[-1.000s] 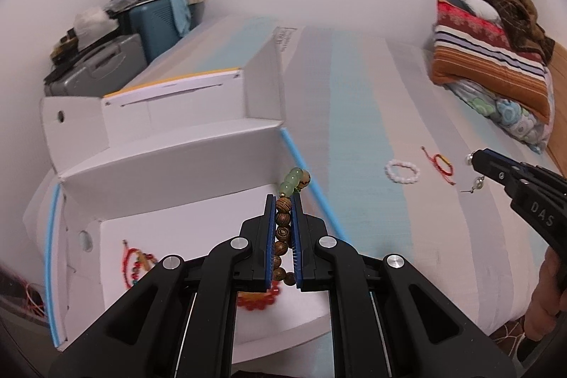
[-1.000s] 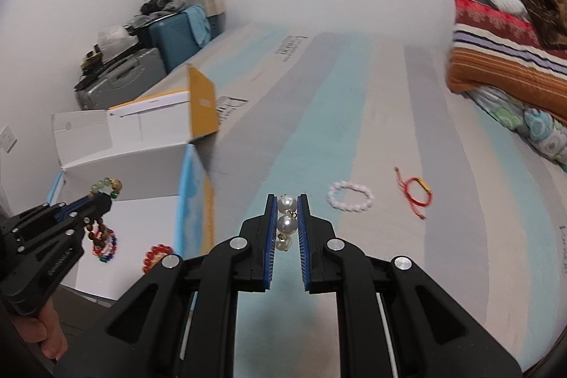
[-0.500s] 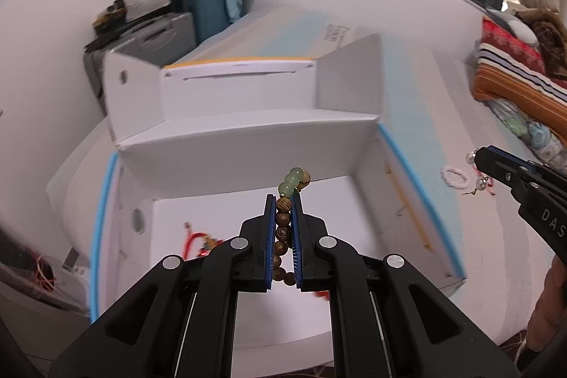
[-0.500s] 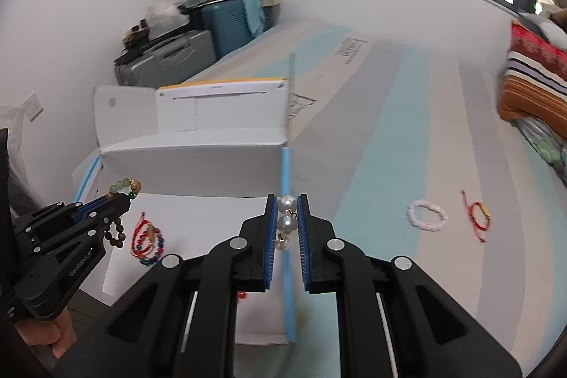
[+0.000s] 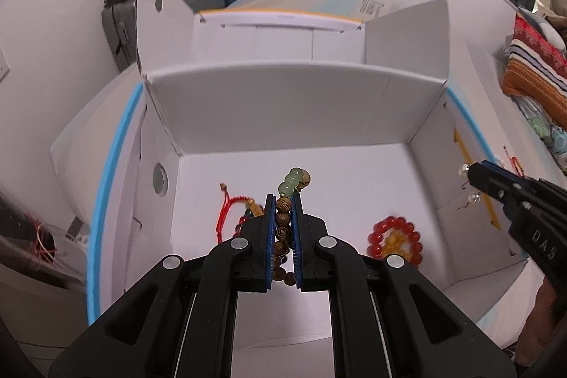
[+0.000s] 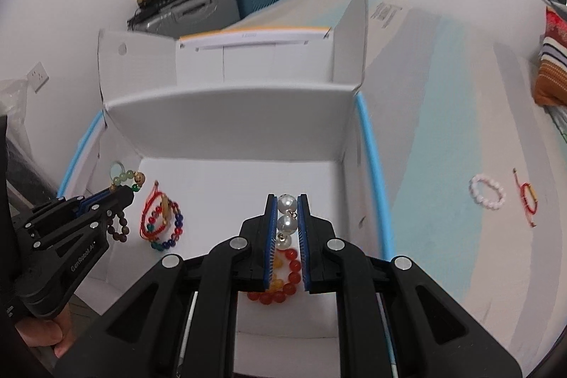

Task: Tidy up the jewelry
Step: 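Open both tools inside the box to release the bracelet and pearls, then withdraw both open tools from the box back over the bed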

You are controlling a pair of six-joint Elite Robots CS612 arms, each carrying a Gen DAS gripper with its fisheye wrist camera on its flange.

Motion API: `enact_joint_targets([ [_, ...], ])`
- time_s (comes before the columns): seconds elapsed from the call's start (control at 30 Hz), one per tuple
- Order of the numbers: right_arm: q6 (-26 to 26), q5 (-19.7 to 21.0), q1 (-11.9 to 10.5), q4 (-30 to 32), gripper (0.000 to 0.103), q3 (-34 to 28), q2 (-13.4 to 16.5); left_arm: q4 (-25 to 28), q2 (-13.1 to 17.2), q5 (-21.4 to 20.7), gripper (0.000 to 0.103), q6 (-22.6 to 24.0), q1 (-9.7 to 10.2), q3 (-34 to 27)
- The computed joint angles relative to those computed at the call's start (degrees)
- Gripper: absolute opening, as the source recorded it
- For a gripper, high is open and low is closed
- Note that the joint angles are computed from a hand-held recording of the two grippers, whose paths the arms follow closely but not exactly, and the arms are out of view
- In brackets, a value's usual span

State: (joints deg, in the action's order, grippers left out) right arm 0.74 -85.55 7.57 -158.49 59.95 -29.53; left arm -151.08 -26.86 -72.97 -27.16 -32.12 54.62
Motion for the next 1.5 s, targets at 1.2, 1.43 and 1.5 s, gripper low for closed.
enact_joint_targets([
  [1.2, 0.57, 2.20, -0.55, -9.18, 0.094, 6.02, -2.65, -2.41, -1.16, 4.07, 0.071, -1.68, -1.17, 1.97],
  [1.43, 1.81, 0.63, -1.94, -13.42, 0.095, 9.69, -4.76, -5.04, -1.12, 5.96, 0.097, -0.08, -2.44, 1.77],
  [1.5, 1.57, -0.61, -2.28, -14.61, 0.095, 10.50, -5.14, -5.09, -1.00, 6.36, 0.097, 0.07, -2.94, 1.31],
])
